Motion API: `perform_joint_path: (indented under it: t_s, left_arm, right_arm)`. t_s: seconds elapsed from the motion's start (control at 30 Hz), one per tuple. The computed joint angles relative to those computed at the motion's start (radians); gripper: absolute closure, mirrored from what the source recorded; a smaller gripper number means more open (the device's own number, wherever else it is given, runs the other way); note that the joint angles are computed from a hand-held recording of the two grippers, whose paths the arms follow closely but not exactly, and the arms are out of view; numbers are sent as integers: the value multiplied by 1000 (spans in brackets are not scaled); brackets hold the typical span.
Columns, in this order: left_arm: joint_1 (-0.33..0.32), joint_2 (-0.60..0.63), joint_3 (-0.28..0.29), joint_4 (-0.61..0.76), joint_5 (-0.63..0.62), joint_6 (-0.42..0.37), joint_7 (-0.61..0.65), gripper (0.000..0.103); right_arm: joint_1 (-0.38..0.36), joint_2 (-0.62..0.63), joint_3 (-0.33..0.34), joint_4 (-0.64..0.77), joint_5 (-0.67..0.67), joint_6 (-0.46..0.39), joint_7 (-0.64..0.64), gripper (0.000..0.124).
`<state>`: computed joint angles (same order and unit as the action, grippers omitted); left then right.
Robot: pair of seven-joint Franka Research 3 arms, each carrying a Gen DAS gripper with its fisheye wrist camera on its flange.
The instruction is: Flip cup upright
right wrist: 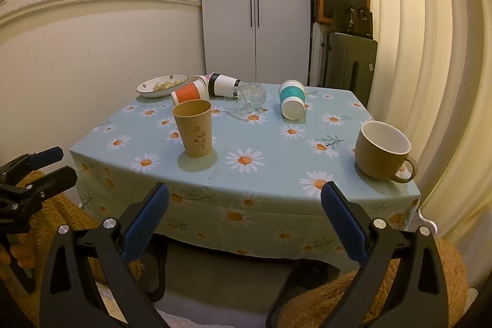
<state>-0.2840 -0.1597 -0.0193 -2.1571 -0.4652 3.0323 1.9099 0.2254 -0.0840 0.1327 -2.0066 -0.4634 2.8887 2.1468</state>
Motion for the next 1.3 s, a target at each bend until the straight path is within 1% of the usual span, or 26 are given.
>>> perform_joint_path:
  t_s: [0.2,0.33,0.53,1.3]
  left_arm:
    - [-8,2,6,3,-17,-6,22,7]
    - [-3,2,0,3,-21,-7,23,7]
    - [16,6,-21,3,17,-12,-17,7]
    - [15,10,-19,6,19,-14,-13,7]
  right_arm:
    - [3,2,0,5,5,-16,-7,26]
    - [7,3,-1,7,7,-18,-12,26]
    - [6,1,-1,5,7,-17,-11,26]
    - [10,7,-4,8,1,-16,-10,26]
